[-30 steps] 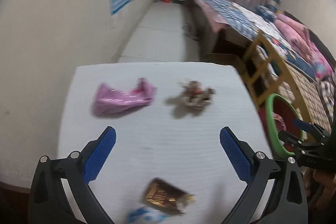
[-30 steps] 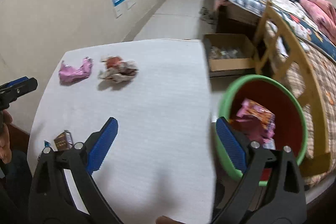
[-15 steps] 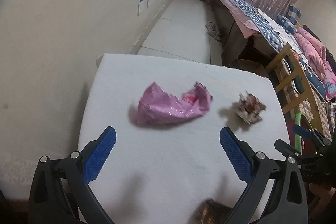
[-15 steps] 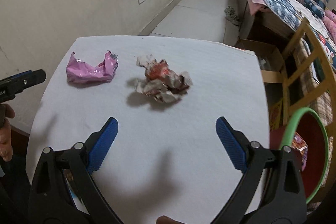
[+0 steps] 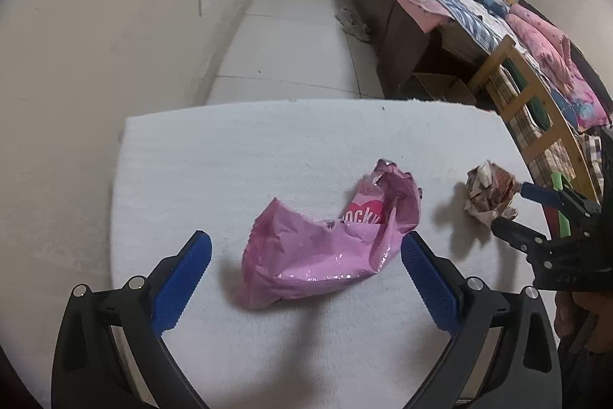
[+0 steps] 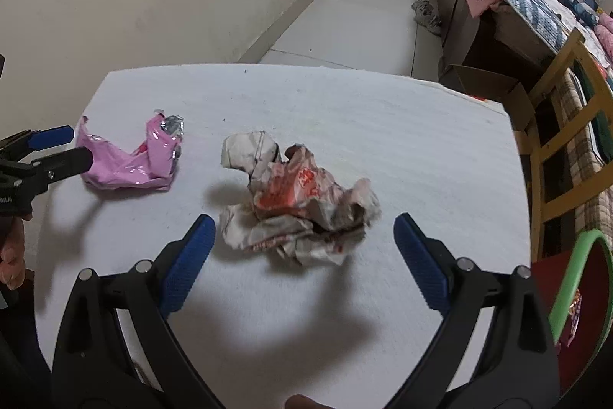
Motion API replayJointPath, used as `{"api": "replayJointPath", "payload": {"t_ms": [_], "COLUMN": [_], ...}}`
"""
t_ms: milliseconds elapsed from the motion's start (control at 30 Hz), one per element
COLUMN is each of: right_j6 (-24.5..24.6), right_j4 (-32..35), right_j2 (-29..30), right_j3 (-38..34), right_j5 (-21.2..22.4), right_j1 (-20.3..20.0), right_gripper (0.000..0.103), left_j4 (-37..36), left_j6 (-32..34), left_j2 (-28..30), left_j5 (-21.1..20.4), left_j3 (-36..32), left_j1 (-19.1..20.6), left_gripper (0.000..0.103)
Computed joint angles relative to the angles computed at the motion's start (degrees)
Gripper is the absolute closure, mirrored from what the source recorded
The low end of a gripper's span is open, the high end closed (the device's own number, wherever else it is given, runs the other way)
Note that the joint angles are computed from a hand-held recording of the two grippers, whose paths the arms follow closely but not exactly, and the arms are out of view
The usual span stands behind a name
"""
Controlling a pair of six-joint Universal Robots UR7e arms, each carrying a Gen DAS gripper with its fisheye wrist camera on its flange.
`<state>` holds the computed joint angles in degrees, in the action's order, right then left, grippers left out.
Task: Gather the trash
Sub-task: 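Grasp the crumpled paper wad with the right gripper while the left grasps the pink bag, then carry the paper wad and pink bag over the bin with both grippers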
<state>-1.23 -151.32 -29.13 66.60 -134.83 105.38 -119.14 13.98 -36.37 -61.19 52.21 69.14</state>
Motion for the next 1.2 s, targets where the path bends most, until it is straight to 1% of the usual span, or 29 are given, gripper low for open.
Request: {"api": "replayJointPath", "payload": {"t_ms": [33,100,133,167,233,267,300,333,367,400,433,467,500,533,567,600,633,667,867,1033,1200], "right_j6": [-0.18,-0.37,-0.39,-0.45,-1.08,-1.35,-1.87,-2.47,-2.92,-3.12,-3.2,-3.24,-3.25,-3.1,-3.01,-3.06,-2.79,-2.82,-1.6,-0.52,0.9], "right_j4": [0.36,1.1,1.21,1.17,0.62,0.48,0.02,-0.79,-1.34,-1.58,-1.71,-1.92,-2.03,-2.05,-2.23,-2.42,-2.36,-2.64,-3.91,-6.43,-8.52], "right_j2": [0.45,1.08,1.21,1.43,1.8,1.99,2.12,2.11,2.15,2.03,1.92,1.72,1.52,1.21,0.94,0.61,0.23,-0.08,-2.27,-5.52,-8.8], "right_j3": [-0.52,-1.27,-1.46,-1.67,-1.94,-2.11,-2.13,-1.92,-1.97,-1.81,-1.73,-1.57,-1.42,-1.2,-0.94,-0.65,-0.3,0.08,3.03,7.15,11.36], "right_j5": [-0.28,-0.13,-0.04,-0.11,-0.63,-0.88,-1.15,-1.13,-1.21,-1.26,-1.21,-1.07,-0.92,-0.76,-0.63,-0.22,-0.05,0.38,2.04,3.61,4.49], "right_j1": [-0.08,-0.36,-0.44,-0.46,-0.26,-0.18,-0.01,0.14,0.24,0.36,0.46,0.53,0.53,0.52,0.54,0.46,0.5,0.48,0.82,1.34,1.97], "right_gripper": [0.011,0.019,0.022,0.024,0.027,0.031,0.036,0.039,0.044,0.049,0.051,0.056,0.062,0.064,0.07,0.09,0.09,0.098,0.098,0.098,0.098], "left_j4": [0.08,-0.56,-0.49,-0.09,0.36,-0.23,-0.6,-0.77,-0.96,-1.17,-1.04,-1.01,-1.12,-1.43,-1.75,-2.49,-3.13,-3.55,-5.94,-8.14,-9.98], "left_j6": [0.19,0.85,0.81,0.42,0.21,0.39,0.53,0.55,0.61,0.56,0.44,0.39,0.43,0.57,0.73,0.9,0.93,0.92,-1.11,-2.16,-4.05], "left_j2": [0.21,0.45,0.58,0.71,0.71,0.4,0.07,-0.23,-0.51,-0.75,-1.05,-1.36,-1.71,-2.06,-2.28,-2.79,-3.31,-3.67,-6.38,-8.84,-10.92], "left_j5": [0.16,-0.05,-0.36,-0.48,-1.24,-1.79,-2.42,-2.87,-3.01,-3.1,-3.63,-3.81,-3.57,-3.1,-2.64,-1.87,-1.3,-1.01,0.08,1.46,1.89], "left_j3": [-0.11,0.03,0.0,-0.11,-0.01,0.62,1.21,1.73,2.22,2.7,3.12,3.67,4.42,5.25,5.81,7.05,8.08,8.69,12.52,15.87,18.38], "left_j1": [0.1,0.34,0.48,0.61,0.87,0.92,0.94,0.89,0.8,0.69,0.62,0.47,0.22,-0.04,-0.28,-0.69,-1.0,-1.16,-2.36,-3.59,-4.79], "left_gripper": [0.01,0.019,0.031,0.04,0.048,0.049,0.056,0.064,0.072,0.076,0.081,0.084,0.087,0.09,0.094,0.094,0.095,0.096,0.097,0.097,0.097]}}
